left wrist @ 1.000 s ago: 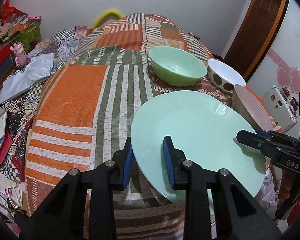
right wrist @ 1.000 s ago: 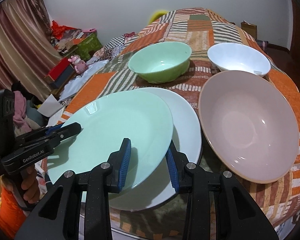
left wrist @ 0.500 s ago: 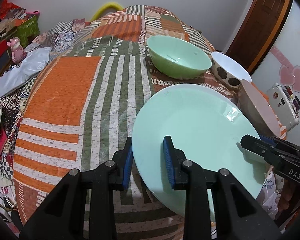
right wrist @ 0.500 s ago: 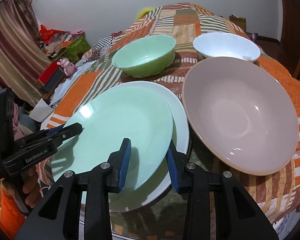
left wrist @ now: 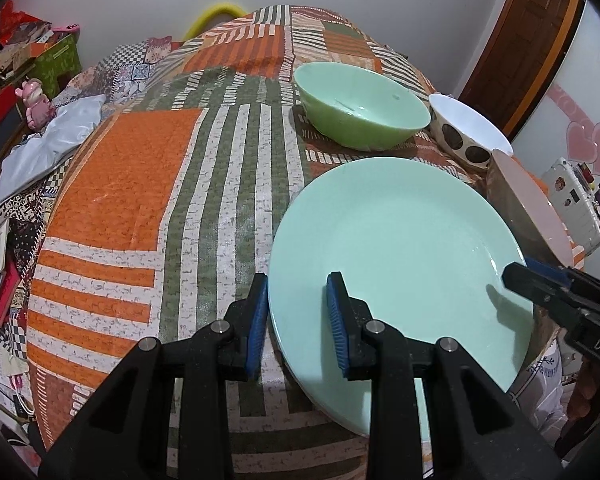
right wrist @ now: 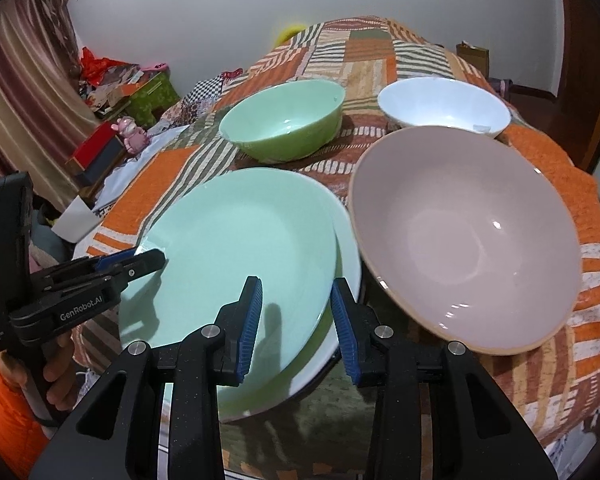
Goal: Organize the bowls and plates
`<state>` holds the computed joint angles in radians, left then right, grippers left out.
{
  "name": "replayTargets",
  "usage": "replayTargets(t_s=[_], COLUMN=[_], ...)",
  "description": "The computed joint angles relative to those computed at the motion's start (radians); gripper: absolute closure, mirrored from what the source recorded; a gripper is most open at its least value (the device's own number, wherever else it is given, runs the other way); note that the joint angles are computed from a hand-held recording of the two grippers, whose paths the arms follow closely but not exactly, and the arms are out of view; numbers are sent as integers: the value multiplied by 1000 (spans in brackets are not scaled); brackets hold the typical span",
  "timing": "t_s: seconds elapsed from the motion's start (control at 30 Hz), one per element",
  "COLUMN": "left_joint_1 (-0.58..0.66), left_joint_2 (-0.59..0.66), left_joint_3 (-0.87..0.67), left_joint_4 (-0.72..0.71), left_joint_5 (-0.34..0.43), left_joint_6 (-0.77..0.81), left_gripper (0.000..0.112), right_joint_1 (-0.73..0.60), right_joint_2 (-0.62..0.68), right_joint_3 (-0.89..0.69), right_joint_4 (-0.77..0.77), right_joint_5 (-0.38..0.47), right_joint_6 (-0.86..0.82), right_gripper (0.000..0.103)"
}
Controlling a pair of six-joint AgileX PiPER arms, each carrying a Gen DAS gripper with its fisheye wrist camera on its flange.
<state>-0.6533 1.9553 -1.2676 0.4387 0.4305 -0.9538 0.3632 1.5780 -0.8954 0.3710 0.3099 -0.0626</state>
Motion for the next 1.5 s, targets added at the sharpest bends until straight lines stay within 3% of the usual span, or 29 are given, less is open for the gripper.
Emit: replayTargets(t_s=[0.2,0.37,0.67,0.93,1.07,1.2,1.5], left_joint_1=[-11,-43,-129,-180,-194,-205,-195], left_joint_2=[-37,-97,-109,41,146,240,473], left_joint_3=[20,18,-127,-374,-523,-662,-1033], left_joint_4=[68,154,171,56,-11,-57,-186], left_joint_5=[6,51,150,233,286,333,501], left_joint_6=[-58,-123,-91,70,149,215,352], left_gripper=[84,84,84,81,69,64,62], right_joint_1=[-6,-26,-121,-284,-332,-389,-494], right_joint_2=[-46,-92,-195,-201,-191,-165,-64], right_joint_3=[3,19,39,49,67,71,28], right_joint_4=[-58,-18,-66,123,129,197,394], right_joint_5=[8,8,9,55,36,40,157], right_joint_6=[18,-54,-74,-333,-345,-421,-663], right_gripper=[69,69,69,67,52,52,52])
